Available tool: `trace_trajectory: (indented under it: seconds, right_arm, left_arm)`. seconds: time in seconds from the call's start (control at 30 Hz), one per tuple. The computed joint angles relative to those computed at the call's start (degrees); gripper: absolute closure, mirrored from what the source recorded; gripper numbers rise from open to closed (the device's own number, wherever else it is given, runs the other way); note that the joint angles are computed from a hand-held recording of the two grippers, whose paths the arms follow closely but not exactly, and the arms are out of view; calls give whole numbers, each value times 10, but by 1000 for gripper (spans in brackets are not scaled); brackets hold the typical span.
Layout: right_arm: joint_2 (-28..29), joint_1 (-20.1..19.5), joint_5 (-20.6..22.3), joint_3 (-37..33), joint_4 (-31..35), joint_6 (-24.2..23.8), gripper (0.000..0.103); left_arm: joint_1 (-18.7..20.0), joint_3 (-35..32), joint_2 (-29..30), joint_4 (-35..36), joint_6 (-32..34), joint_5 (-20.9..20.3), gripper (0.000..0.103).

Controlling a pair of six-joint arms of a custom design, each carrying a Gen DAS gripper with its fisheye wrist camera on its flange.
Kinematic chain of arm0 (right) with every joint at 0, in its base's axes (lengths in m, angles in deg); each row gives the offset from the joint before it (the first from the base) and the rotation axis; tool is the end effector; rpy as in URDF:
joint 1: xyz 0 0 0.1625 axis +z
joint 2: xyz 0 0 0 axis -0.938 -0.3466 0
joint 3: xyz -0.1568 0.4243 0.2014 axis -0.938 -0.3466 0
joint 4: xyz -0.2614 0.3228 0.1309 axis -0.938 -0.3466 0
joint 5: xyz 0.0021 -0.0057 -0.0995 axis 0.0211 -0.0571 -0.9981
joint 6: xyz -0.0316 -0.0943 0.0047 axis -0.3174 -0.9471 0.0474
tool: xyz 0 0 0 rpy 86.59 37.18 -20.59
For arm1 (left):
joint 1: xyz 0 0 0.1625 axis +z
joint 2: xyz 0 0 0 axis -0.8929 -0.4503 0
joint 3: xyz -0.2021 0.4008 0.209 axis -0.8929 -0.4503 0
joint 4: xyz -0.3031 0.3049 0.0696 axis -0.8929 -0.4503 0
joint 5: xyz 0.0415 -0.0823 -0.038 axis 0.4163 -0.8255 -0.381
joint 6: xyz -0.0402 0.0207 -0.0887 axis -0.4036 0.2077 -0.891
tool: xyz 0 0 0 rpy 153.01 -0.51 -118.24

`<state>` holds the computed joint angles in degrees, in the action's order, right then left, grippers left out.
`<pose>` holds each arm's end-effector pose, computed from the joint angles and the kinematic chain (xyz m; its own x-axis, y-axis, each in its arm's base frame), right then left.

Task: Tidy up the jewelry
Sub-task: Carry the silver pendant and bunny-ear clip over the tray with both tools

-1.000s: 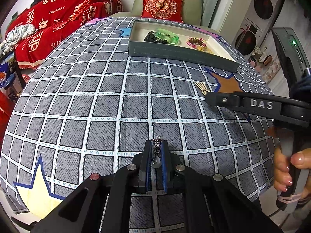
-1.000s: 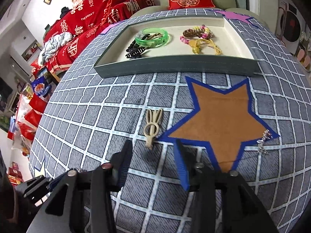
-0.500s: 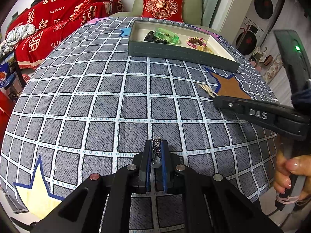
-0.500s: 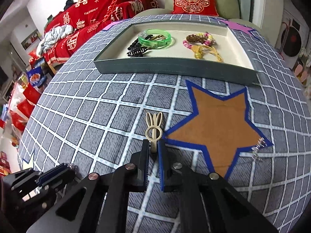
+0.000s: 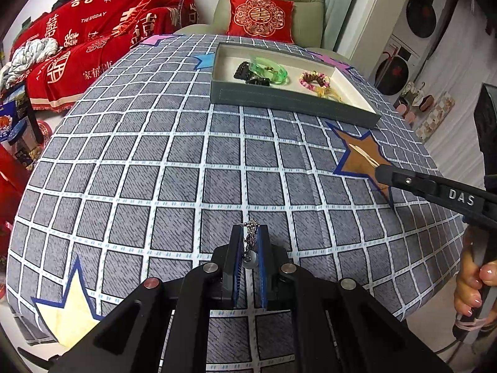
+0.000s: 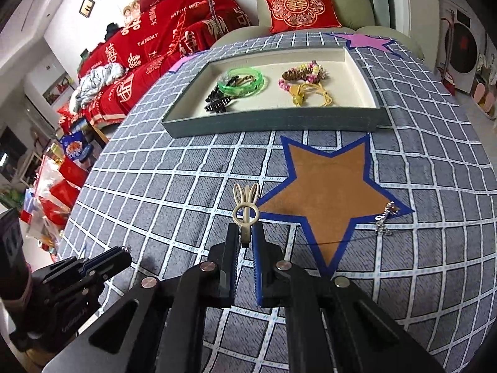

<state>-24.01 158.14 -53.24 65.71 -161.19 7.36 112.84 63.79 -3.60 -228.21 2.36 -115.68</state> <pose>0.0851 -0.8466 0.3236 -0.8309 -0.3613 0.4232 -0.4911 0.8338 -0.2523 -0.3652 -0.7506 0.0328 -0.8266 -0.0870 -0.5561 0.2655 0.8110 -0.5214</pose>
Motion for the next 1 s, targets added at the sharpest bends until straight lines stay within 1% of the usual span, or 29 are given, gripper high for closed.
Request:
trace_trajectory:
  seconds: [0.13, 0.33, 0.7, 1.0]
  right_arm:
    - [-5, 0, 14, -6, 7, 6, 94]
    - [-4, 4, 23, -30, 11, 0, 94]
    - [24, 8, 29, -111, 36, 3, 94]
    - [59, 7, 22, -177, 65, 6, 94]
  left_arm:
    - [0, -18, 2, 6, 17, 7, 86]
    - [0, -69, 19, 12, 69, 22, 85]
    - [7, -178, 62, 22, 157, 22, 85]
    - [19, -246, 90, 44, 183, 17, 85]
